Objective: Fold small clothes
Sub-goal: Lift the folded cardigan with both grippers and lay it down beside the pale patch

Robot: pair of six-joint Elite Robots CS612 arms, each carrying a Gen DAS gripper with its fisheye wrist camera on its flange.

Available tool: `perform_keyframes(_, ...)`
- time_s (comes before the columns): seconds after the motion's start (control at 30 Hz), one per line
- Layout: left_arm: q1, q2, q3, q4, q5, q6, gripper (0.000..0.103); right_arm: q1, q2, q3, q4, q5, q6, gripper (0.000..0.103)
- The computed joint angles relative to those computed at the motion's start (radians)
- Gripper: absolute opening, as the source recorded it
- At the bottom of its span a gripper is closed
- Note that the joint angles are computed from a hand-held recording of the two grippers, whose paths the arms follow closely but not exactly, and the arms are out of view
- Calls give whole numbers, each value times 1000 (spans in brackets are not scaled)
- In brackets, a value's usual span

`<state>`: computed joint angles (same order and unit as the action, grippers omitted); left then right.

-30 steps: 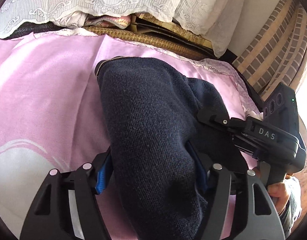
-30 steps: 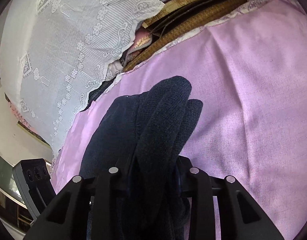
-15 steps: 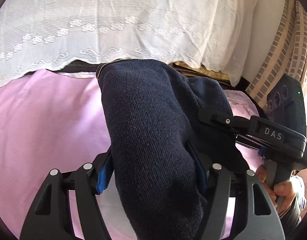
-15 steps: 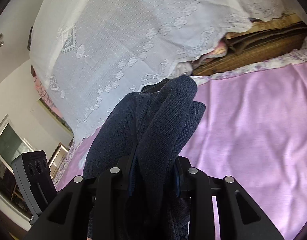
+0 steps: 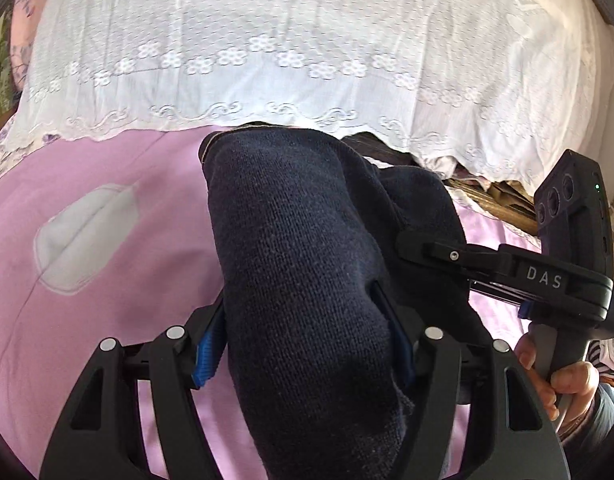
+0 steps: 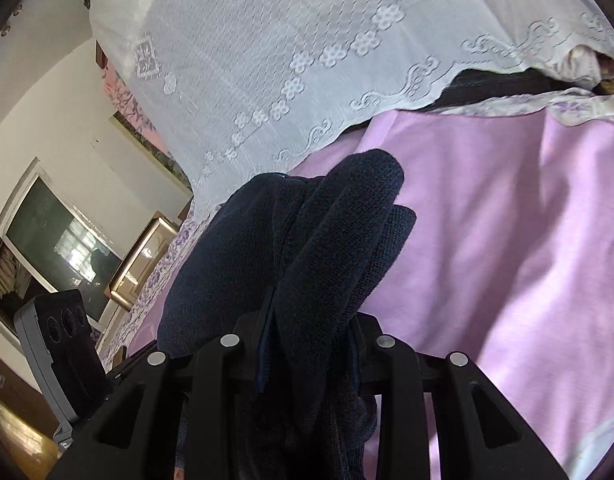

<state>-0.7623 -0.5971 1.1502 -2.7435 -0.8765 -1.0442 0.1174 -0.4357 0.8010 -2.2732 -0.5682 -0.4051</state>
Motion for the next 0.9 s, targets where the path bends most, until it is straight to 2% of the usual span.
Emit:
perform_keyframes(0.13, 21, -34, 114, -72, -29, -79, 65, 41, 15, -5, 9, -41, -12, 29)
perform_keyframes(0.2, 36, -32, 143, -105, -85, -123, 66, 57, 29, -16, -6, -109, 0, 29)
perform_keyframes(0.23, 43, -22, 134, -110, -114, -138, 70, 63, 33, -11, -36, -148, 19, 30)
perform_keyframes(0.27, 47, -19, 143, -133, -131, -144, 75, 64, 40, -13, -39, -163, 21, 34)
perform_keyframes(0.33, 47, -21, 154, -148, -138, -156, 78, 55, 59, -38, 0, -123, 32, 40)
perform_keyframes(0.4, 39, -25, 151, -102, -109, -165, 80, 48, 66, -59, 60, -95, 37, 41)
perform_keyframes(0.43, 34, -29, 147, -69, -92, -173, 80, 45, 55, -42, 53, -94, 43, 41)
perform_keyframes(0.47, 26, -37, 142, -24, -60, -183, 80, 41, 36, -7, 10, -89, 51, 41)
perform_keyframes(0.57, -6, -64, 138, 111, 107, -188, 79, 29, -26, 109, -134, -85, 20, 41)
perform_keyframes(0.63, -22, -84, 146, 187, 192, -230, 80, 21, -57, 170, -197, -82, 0, 41)
perform_keyframes(0.7, -24, -93, 146, 241, 199, -267, 82, 19, -79, 216, -241, -95, -21, 41)
perform_keyframes(0.77, -18, -87, 131, 314, 173, -309, 82, 25, -89, 237, -247, -142, -50, 41)
perform_keyframes(0.8, -13, -81, 119, 368, 153, -338, 84, 29, -87, 238, -249, -163, -48, 46)
perform_keyframes(0.83, -8, -73, 113, 380, 136, -351, 84, 32, -85, 236, -244, -186, -44, 50)
perform_keyframes(0.9, -7, -71, 127, 354, 133, -381, 89, 38, -75, 221, -224, -210, -43, 59)
